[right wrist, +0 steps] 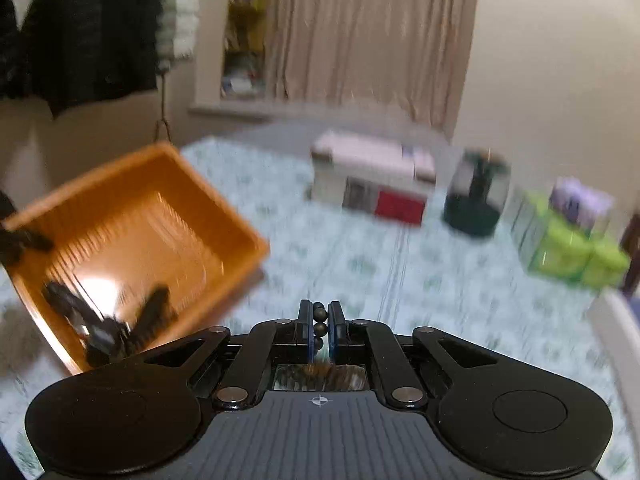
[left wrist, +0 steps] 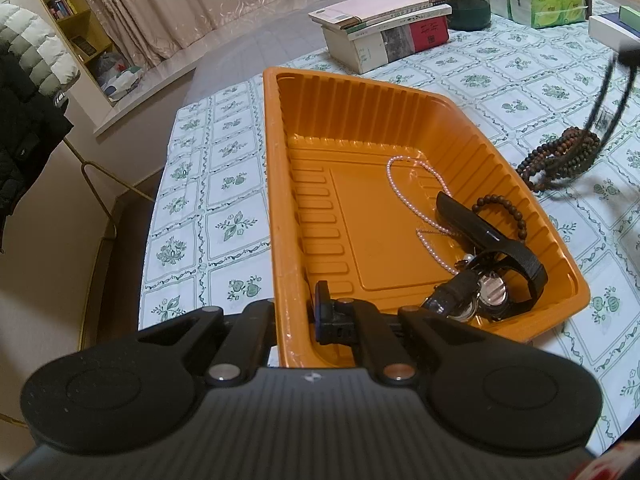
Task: Organize jewelry
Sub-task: 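Lift the bead strand high above the tray with the right gripper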
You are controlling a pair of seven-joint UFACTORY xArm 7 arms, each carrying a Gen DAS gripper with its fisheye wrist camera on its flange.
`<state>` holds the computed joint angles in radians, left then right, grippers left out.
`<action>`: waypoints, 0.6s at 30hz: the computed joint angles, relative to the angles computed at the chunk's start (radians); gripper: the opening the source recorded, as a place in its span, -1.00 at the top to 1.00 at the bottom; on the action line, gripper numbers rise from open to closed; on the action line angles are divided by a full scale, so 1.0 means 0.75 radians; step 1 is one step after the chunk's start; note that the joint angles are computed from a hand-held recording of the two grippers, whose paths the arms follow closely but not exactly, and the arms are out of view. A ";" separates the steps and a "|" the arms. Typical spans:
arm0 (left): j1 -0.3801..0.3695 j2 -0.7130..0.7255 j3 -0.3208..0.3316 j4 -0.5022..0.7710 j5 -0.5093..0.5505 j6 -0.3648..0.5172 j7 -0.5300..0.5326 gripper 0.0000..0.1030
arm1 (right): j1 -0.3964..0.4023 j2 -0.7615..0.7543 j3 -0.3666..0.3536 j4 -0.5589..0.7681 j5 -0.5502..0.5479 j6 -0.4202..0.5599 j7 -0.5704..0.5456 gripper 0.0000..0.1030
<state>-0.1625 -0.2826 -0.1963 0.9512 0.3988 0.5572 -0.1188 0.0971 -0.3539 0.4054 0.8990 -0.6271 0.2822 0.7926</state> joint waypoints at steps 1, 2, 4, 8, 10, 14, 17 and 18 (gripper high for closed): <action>-0.002 -0.002 0.002 -0.001 -0.003 -0.002 0.002 0.94 | 0.010 -0.014 -0.015 0.020 -0.002 0.004 -0.039 0.87; -0.003 -0.004 0.003 -0.003 -0.006 -0.004 0.004 0.94 | 0.011 -0.027 -0.024 0.045 -0.010 0.006 -0.076 0.87; -0.004 -0.006 0.005 -0.005 -0.010 -0.008 0.009 0.93 | 0.004 -0.051 -0.035 0.091 -0.018 0.008 -0.140 0.87; -0.004 -0.011 0.004 -0.008 -0.016 -0.014 0.013 0.93 | -0.024 -0.075 -0.054 0.192 0.007 0.014 -0.251 0.87; -0.004 -0.013 0.005 -0.011 -0.019 -0.016 0.017 0.93 | -0.038 -0.078 -0.060 0.248 0.023 0.018 -0.306 0.87; -0.002 -0.016 0.004 -0.013 -0.025 -0.019 0.024 0.93 | -0.059 -0.059 -0.069 0.350 0.058 0.023 -0.402 0.87; -0.001 -0.015 0.002 -0.010 -0.024 -0.017 0.025 0.93 | -0.070 -0.029 -0.062 0.433 0.069 0.019 -0.456 0.87; -0.001 -0.014 0.002 -0.009 -0.025 -0.017 0.026 0.93 | -0.076 -0.016 -0.056 0.459 0.063 0.014 -0.471 0.87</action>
